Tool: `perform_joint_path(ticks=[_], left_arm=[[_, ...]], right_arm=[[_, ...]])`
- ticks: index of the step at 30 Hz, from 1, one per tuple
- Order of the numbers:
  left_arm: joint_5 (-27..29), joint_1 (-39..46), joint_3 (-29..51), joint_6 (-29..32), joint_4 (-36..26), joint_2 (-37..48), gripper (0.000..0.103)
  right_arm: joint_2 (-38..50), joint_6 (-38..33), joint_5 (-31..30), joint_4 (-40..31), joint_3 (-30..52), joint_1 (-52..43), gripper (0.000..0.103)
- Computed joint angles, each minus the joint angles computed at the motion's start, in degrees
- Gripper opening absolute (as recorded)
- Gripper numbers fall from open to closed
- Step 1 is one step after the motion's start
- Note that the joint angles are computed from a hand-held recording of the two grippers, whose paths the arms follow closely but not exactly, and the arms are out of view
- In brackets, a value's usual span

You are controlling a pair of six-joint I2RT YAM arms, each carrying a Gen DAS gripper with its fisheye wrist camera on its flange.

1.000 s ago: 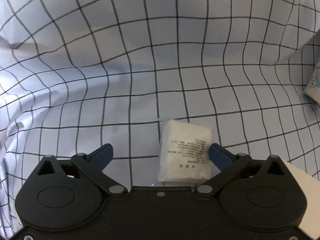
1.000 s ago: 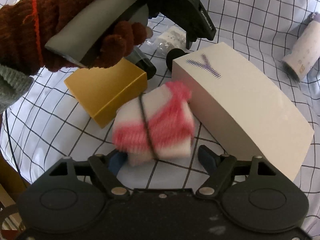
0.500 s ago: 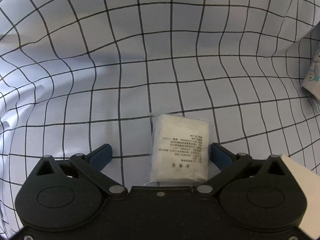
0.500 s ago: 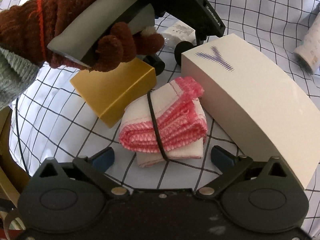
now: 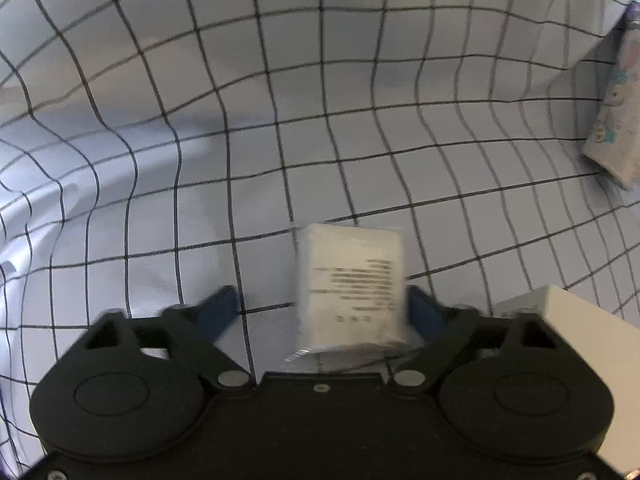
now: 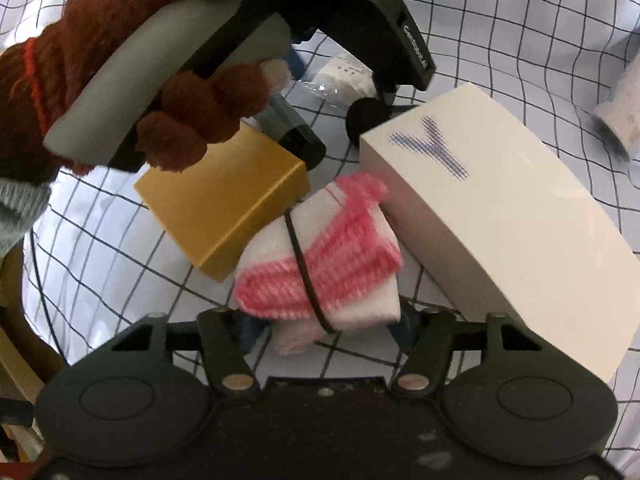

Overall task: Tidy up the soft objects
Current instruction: 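Grasp the white-pink towel bundle with the right gripper while the left gripper grasps the white sachet, then carry the towel bundle and white sachet into the basket and open both grippers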

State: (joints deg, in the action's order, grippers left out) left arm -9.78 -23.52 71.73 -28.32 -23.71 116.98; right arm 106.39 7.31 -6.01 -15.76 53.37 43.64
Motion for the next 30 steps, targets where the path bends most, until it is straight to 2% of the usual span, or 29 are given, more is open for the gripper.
perform_joint_path(ticks=[2, 3, 11, 18, 22, 28, 30], left_arm=[[0.12, -0.38, -0.63, 0.64, -0.14, -1.34, 0.049], [0.29, -0.52, -0.53, 0.64, -0.45, -1.59, 0.048], [-3.14, -2.35, -5.9, -4.03, -0.78, -10.51, 0.047], [-10.27, -9.97, -9.13, -11.29, -9.67, -24.59, 0.047], [-14.57, -17.36, -9.65, -18.67, -16.58, -31.64, 0.047], [-21.88, -32.2, -9.37, -31.35, -26.07, -35.96, 0.047], [-22.76, -36.94, -9.23, -35.6, -28.23, -36.83, 0.047]], right_arm=[[-0.41, -0.07, -0.99, -0.41, 0.18, -0.27, 0.053], [-1.66, 0.77, -0.48, -0.34, -0.77, 0.42, 0.052], [-9.9, 2.21, 0.32, -1.66, -4.31, -0.09, 0.05], [-22.53, 2.83, 1.85, -4.65, -10.27, -0.37, 0.05], [-31.94, 2.05, 0.78, -9.16, -14.12, -2.23, 0.05], [-47.17, 0.77, -0.53, -16.7, -19.57, -4.91, 0.05], [-52.52, 0.23, -1.11, -19.72, -20.95, -6.05, 0.05]])
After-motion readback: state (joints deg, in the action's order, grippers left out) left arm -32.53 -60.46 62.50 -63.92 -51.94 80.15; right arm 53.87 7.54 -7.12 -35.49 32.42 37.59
